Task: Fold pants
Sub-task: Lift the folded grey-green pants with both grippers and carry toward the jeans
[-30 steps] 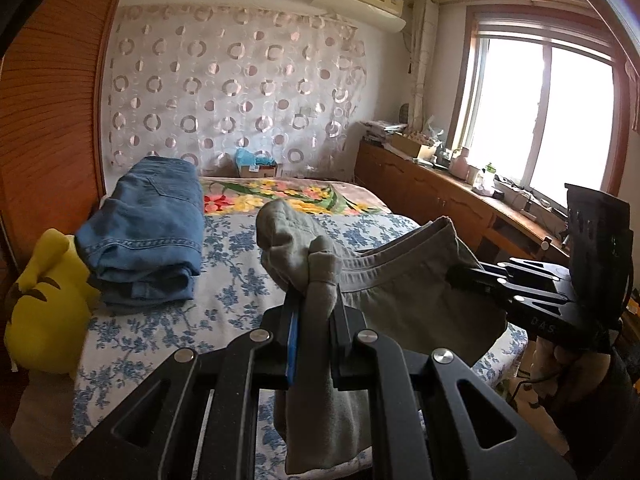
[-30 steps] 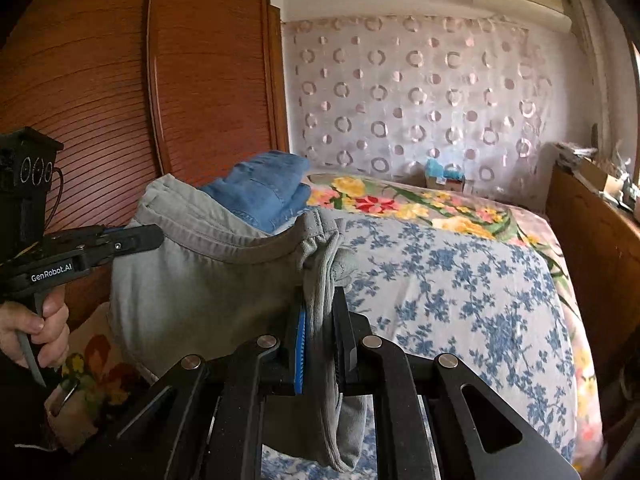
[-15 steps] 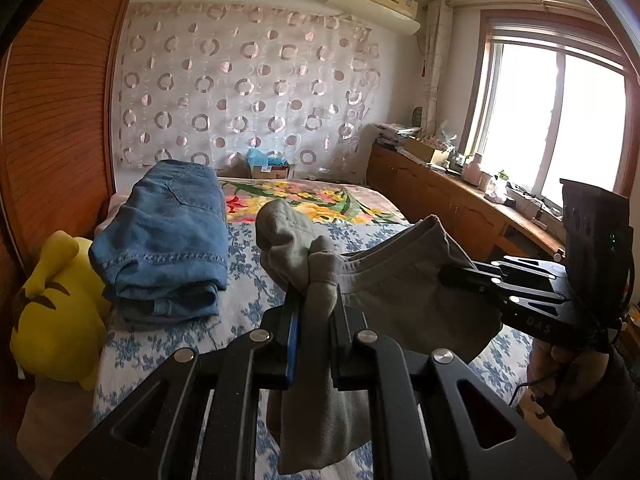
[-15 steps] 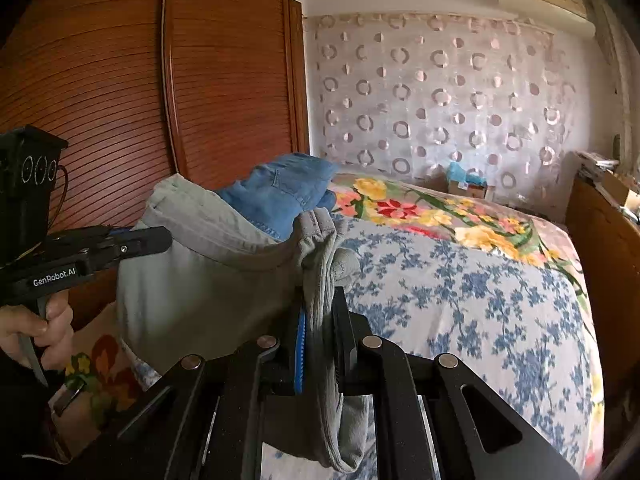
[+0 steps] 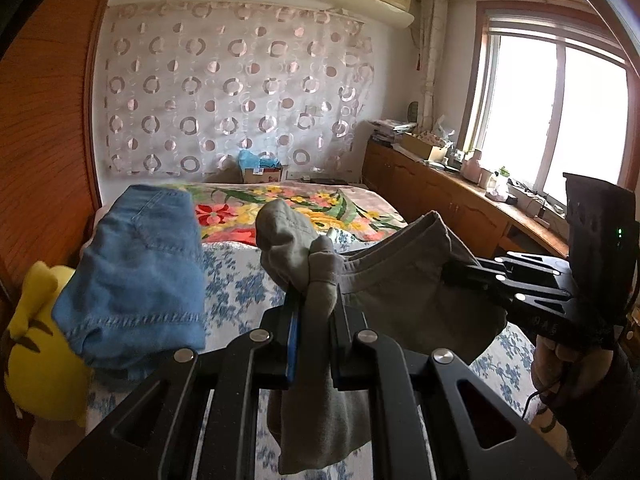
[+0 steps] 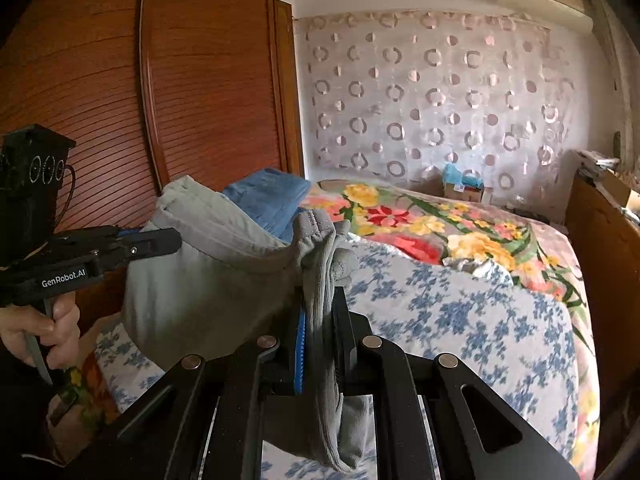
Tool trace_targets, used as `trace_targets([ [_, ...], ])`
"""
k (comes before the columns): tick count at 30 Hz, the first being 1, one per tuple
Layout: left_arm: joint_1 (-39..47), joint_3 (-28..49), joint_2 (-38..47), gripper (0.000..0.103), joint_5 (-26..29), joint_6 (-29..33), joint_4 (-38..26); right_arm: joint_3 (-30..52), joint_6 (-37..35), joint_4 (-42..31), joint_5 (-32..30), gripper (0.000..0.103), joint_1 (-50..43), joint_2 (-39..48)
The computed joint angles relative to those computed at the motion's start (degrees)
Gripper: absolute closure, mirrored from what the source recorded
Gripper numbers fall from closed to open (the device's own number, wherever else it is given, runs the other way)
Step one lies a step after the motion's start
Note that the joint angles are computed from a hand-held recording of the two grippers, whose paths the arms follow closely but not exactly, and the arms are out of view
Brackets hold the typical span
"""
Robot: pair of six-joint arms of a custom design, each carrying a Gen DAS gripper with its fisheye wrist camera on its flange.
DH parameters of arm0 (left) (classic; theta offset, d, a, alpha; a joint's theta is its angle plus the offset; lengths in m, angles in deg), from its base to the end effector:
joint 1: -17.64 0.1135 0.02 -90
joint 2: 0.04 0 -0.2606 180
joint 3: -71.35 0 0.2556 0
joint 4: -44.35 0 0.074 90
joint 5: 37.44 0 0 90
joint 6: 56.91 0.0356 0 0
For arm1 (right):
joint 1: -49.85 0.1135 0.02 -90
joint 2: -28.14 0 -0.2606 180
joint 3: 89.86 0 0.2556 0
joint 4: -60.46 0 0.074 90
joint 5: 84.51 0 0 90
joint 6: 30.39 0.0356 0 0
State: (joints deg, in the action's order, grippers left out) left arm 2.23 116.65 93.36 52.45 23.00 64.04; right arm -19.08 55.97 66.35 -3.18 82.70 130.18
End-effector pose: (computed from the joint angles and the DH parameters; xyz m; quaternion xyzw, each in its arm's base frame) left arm 0.2917 -0.0803 0.1313 0.0394 0.8581 -0.1122 0.4995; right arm 0.3260 0.2169 0.1889 -0.3022 0.7877 0.1962 0.4997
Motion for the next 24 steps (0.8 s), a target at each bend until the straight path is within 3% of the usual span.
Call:
trace_targets([
  [7,0.54,5.93,1.35,0.09,-0.09,1.63,-3.16,6.1,-0.73,-1.49,-0.01,0.092,-0.66,3.49],
  [15,4.22,7.12,-0.44,0.09,1.26,3.23,-4.08,14.01,-2.83,-2.71,0.23,0.092,0.45,8.23],
  [24,9.57,5.52,-2.19,0.09,2.25,3.65,-2.74,30.62,-6.27,-10.02,-3.24,0.092,0.6,17.53],
])
